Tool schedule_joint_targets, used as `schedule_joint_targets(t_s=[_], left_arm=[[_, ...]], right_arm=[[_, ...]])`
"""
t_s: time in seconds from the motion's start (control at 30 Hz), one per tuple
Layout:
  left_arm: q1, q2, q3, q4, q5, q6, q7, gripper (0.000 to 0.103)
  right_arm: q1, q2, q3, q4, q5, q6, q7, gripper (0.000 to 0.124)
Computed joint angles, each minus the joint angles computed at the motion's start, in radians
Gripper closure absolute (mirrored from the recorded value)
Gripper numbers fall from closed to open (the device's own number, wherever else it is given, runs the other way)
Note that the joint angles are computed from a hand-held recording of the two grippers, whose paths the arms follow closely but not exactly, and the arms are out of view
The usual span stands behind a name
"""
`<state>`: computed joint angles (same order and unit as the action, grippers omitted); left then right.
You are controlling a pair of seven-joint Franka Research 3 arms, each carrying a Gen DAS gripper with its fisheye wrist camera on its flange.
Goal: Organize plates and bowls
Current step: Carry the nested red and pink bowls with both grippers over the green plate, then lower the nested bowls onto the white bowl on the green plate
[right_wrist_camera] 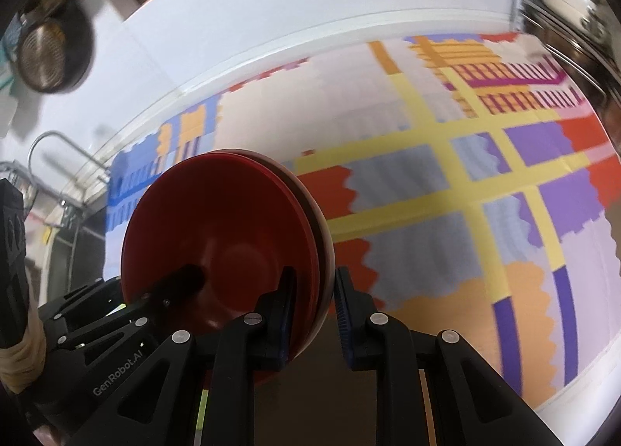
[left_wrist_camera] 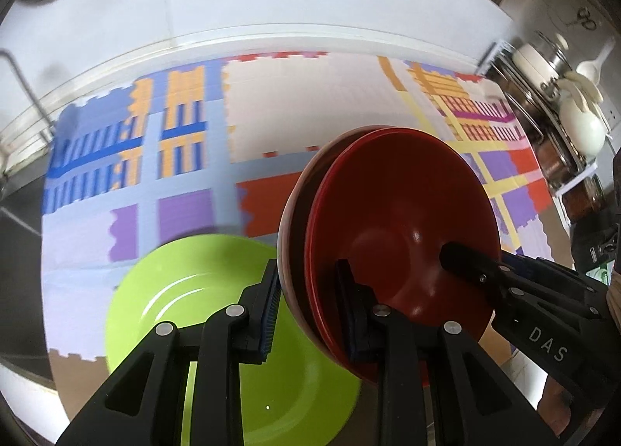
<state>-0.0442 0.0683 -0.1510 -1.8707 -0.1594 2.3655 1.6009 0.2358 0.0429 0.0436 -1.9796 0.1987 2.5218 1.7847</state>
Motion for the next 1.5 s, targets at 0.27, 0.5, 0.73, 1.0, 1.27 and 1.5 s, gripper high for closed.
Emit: schedule_joint_targets(t_s=[0.27,0.5,0.73,1.0,1.27,1.5], left_arm=[[0.033,-0.069,0.036,-0.082,-0.002,-0.001,-0.037,0.075],[0.053,-0.112,0.06,-0.137,-0.001,-0.022,-0.054,0.075],[0.067,-0.147,0.079,-0.183,0.01,-0.039,-0.066,0.075],[0.074,-0.15,0.089,-0.2,-0.022,-0.087,-0.04,0.075],[0.079,-0.14,0.09,-0.195,-0.034,-0.108,-0.027,0.075],[0.083,-0.132,0.087,-0.195,-0.041,-0.106,-0.027,0.073]], right_arm=[[0.041,0.034,0.027,0.05,0.005,-0.03,-0.03,0.102],[0.074,0.064,0.041,0.085,0.025,-0.069,-0.054,0.102],[0.101,0.085,0.052,0.106,0.042,-0.111,-0.066,0.102],[0.12,0.09,0.052,0.108,0.034,-0.145,-0.053,0.102],[0.122,0.092,0.05,0.108,0.023,-0.168,-0.043,0.102],[0.125,0.095,0.05,0.113,0.002,-0.173,-0.047,0.101]])
